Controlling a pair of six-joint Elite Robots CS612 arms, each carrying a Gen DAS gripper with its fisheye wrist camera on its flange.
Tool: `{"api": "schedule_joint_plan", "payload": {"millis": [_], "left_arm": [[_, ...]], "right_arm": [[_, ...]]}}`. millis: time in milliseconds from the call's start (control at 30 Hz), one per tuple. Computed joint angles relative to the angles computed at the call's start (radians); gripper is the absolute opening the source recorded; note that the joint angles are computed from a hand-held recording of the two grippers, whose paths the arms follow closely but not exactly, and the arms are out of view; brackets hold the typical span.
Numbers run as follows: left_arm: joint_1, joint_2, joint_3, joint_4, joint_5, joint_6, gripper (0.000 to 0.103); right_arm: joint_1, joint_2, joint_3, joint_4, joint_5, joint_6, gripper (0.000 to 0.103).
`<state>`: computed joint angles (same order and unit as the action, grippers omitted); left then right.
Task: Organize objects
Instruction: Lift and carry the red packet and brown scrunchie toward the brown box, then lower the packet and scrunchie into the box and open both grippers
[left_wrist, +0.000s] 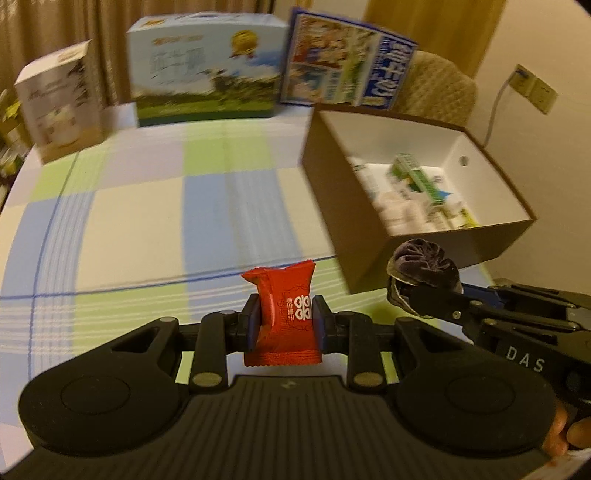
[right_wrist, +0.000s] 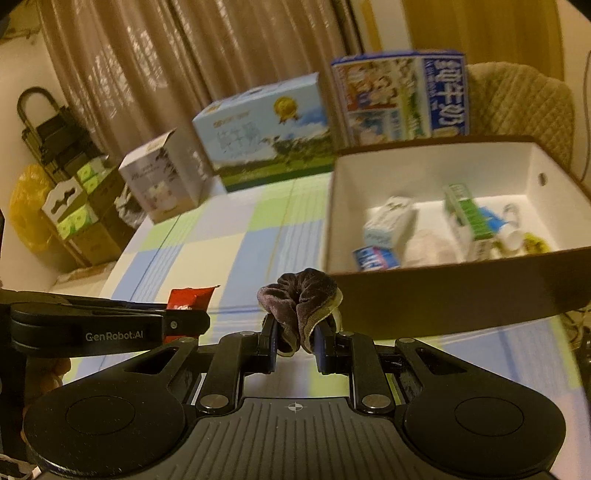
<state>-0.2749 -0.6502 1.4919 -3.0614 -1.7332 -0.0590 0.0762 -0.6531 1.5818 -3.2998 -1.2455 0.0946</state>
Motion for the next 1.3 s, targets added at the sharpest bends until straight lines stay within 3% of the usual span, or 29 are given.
{"api": "schedule_joint_plan", "payload": {"millis": [433, 1000, 1167, 1300], "left_arm": [[-0.09, 0.015, -0.085, -0.016, 0.005, -0.006, 0.024], [-0.147, 0.097, -0.257, 0.132, 0.088, -0.082, 0.024], [-0.15, 0.115, -0.292, 0.176, 0.103, -0.093, 0.024], [-0.151, 0.127, -0.316, 0.205, 0.111, -0.099, 0.024]], "right_arm": [[-0.1, -0.02, -0.024, -0.029, -0.001, -0.089, 0.017], [-0.16, 0.062, -0.209, 0.274, 0.088, -0.244, 0.017], [-0.165, 0.081, -0.246, 0.331, 0.097, -0.263, 0.036], [-0.171, 0.093, -0.264, 0.341, 0.106, -0.253, 0.039]]}}
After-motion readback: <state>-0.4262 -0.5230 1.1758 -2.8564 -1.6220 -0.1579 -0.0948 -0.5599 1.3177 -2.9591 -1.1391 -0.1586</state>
